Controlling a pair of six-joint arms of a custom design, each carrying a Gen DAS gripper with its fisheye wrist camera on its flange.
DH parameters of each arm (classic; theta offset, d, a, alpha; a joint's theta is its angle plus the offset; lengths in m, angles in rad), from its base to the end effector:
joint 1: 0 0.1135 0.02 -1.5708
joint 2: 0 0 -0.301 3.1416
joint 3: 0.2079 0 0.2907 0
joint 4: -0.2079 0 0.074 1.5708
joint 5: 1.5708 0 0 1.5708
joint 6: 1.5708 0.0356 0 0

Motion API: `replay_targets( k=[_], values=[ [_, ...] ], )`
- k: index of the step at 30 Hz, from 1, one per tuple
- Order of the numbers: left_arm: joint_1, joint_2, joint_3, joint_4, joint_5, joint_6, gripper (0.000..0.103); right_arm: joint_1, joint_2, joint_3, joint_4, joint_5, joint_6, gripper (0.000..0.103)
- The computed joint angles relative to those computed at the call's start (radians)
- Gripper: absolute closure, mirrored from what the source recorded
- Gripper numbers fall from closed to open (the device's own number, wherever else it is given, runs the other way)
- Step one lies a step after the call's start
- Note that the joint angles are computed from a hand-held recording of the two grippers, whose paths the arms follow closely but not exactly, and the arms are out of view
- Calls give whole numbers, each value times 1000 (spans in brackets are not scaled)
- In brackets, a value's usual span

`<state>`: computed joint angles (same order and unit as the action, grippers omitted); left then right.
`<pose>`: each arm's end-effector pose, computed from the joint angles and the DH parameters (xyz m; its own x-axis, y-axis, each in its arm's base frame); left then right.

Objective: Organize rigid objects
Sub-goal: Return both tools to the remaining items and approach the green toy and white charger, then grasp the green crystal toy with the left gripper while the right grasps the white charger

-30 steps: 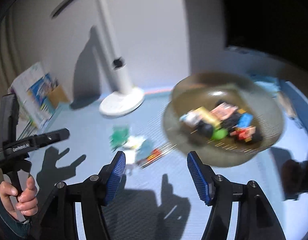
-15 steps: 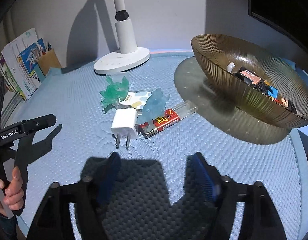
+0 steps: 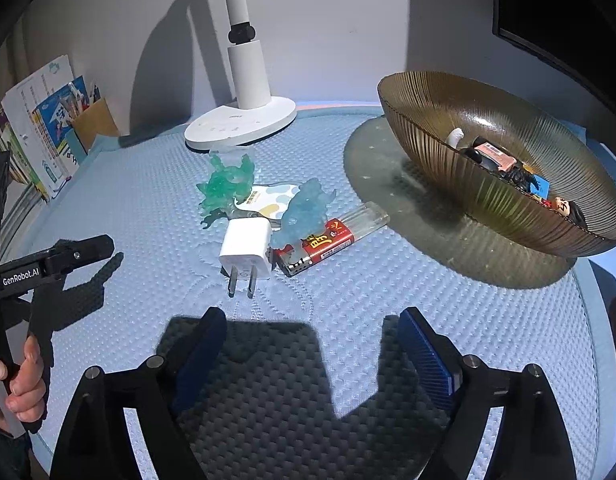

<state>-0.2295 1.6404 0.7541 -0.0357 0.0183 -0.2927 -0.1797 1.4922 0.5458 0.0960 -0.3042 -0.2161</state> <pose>0.3246 -0.0765 0.1440 -0.8117 -0.1066 -0.5743 0.0042 0.9821 -0.1883 0.2799 -0.0400 0.1367 -0.7171 -0.0776 -0.6926 -0.1819 0.9802 0.0784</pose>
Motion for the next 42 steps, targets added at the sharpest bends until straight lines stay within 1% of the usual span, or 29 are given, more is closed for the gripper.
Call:
replay_targets(
  k=[7,12,14,16,18,19,20,21,22,24,25,26,27,28,29,30,31,32,34,36,37,39,40,42],
  values=[
    [-14,10,17,-12,-5,11,1,-11,-8,-4,5,-17,1,14],
    [-53,-16,59,-26,99,62,1,-42,-19,1,-18,-72,0,14],
    [-82,-2,115,-46,127,96,1,-75,-4,36,-78,-138,3,16],
    [-106,59,209,-98,149,114,1,-106,7,67,-136,-236,19,20],
    [-117,136,300,-134,186,112,3,-97,10,85,-173,-264,36,26],
    [-125,160,325,-137,188,107,6,-82,10,91,-183,-261,38,35],
    [-132,189,358,-151,185,107,8,-62,12,98,-195,-254,36,40],
    [-140,229,404,-175,181,110,12,-38,12,99,-194,-234,37,40],
    [-144,250,429,-187,180,111,13,-18,6,92,-178,-209,43,41],
    [-155,280,463,-204,172,108,13,35,2,78,-129,-118,65,42],
    [-159,301,484,-215,168,106,17,48,10,80,-120,-89,71,42],
    [-161,303,481,-214,165,107,21,62,25,88,-112,-63,84,42],
    [-164,315,492,-226,163,110,32,69,37,96,-109,-57,94,44],
    [-165,324,499,-232,163,112,42,74,51,104,-105,-53,104,50],
    [-166,334,505,-239,160,116,48,76,60,108,-99,-46,108,56],
    [-167,338,508,-242,159,119,53,82,64,107,-88,-29,116,59],
    [-163,334,496,-229,167,119,56,84,67,105,-78,-21,115,67],
    [-162,329,487,-217,167,116,56,89,68,102,-66,-4,119,70],
    [-155,301,440,-172,178,121,56,89,64,90,-46,-5,116,75],
    [-146,263,390,-137,193,125,56,82,59,78,-30,-23,109,75],
    [-140,224,343,-111,210,132,56,70,46,68,-35,-51,99,76],
    [-130,169,282,-82,232,144,56,29,-7,37,-74,-147,59,76],
    [-125,119,231,-71,240,157,56,18,-28,25,-92,-167,43,77],
    [-119,61,173,-66,251,167,56,-9,-78,6,-162,-213,-23,77]
  ],
)
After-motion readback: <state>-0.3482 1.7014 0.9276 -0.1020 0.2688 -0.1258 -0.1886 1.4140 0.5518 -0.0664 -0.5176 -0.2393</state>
